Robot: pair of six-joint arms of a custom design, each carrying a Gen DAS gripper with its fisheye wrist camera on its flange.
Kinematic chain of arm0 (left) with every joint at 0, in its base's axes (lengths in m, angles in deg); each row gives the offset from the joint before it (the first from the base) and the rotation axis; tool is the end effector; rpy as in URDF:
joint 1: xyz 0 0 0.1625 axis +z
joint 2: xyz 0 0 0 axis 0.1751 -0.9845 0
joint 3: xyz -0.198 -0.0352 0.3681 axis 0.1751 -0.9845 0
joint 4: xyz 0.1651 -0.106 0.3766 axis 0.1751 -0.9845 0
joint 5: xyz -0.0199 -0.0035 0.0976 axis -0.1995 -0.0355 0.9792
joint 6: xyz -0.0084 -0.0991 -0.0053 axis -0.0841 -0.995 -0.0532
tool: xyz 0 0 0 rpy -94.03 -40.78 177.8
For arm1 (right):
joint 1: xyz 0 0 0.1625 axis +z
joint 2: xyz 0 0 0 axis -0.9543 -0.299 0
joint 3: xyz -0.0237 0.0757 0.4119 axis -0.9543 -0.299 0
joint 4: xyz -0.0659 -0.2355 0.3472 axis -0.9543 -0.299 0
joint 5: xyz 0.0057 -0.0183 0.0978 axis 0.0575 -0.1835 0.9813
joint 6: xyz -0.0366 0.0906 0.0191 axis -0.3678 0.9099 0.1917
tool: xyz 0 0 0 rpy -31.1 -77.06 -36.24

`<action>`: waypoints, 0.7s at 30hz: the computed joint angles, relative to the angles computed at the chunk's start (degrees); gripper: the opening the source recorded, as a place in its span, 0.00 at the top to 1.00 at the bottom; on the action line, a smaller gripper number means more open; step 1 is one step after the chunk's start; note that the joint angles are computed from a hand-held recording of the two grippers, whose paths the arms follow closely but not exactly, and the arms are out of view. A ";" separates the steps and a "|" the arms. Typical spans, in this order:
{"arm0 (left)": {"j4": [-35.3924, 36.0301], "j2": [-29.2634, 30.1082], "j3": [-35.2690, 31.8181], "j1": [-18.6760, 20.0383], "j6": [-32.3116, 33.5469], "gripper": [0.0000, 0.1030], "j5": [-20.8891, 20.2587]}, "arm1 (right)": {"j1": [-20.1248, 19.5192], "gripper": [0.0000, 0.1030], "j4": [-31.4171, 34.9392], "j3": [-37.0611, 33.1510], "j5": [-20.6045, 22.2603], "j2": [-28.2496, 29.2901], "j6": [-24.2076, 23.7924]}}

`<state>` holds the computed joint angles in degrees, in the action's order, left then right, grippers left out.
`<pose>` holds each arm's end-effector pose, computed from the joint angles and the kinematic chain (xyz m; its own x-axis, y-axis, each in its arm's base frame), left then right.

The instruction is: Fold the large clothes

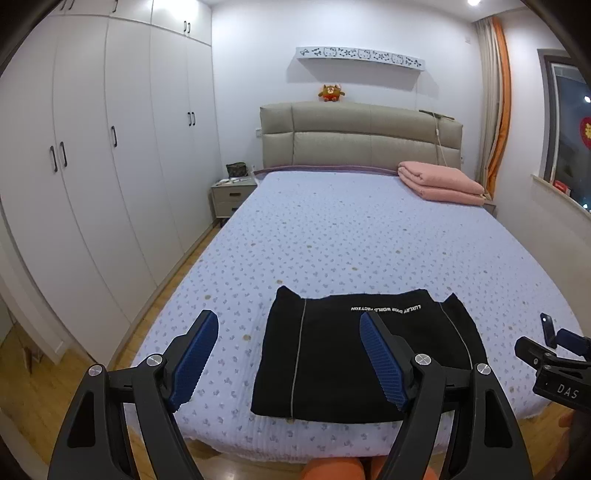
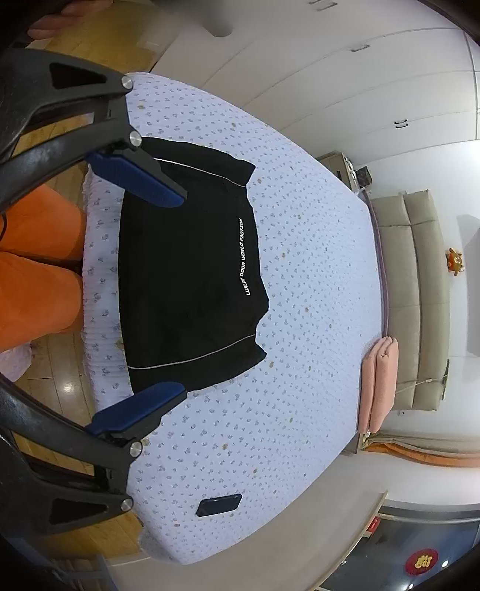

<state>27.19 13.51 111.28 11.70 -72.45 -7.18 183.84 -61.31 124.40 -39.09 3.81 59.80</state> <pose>-0.5335 -0.4558 0.2705 -0.6024 -0.4737 -0.6424 0.4136 0.5031 -0.7588 0.3015 -0.5637 0.5028 -0.7006 -0.2967 0.6489 -0.6153 0.7117 -0.3390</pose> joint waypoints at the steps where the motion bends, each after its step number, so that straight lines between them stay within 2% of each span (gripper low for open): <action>1: -0.26 -0.03 0.09 0.04 0.24 0.22 -0.05 | 0.01 0.09 0.06 0.07 -0.03 -0.02 0.11; 8: 1.00 0.45 -0.56 0.25 -0.26 0.22 -0.12 | -0.16 0.09 0.47 -0.17 0.15 0.05 0.58; 21: -3.19 -0.62 1.38 0.90 1.72 0.22 -0.82 | 0.05 0.09 0.77 0.42 -0.28 0.06 1.98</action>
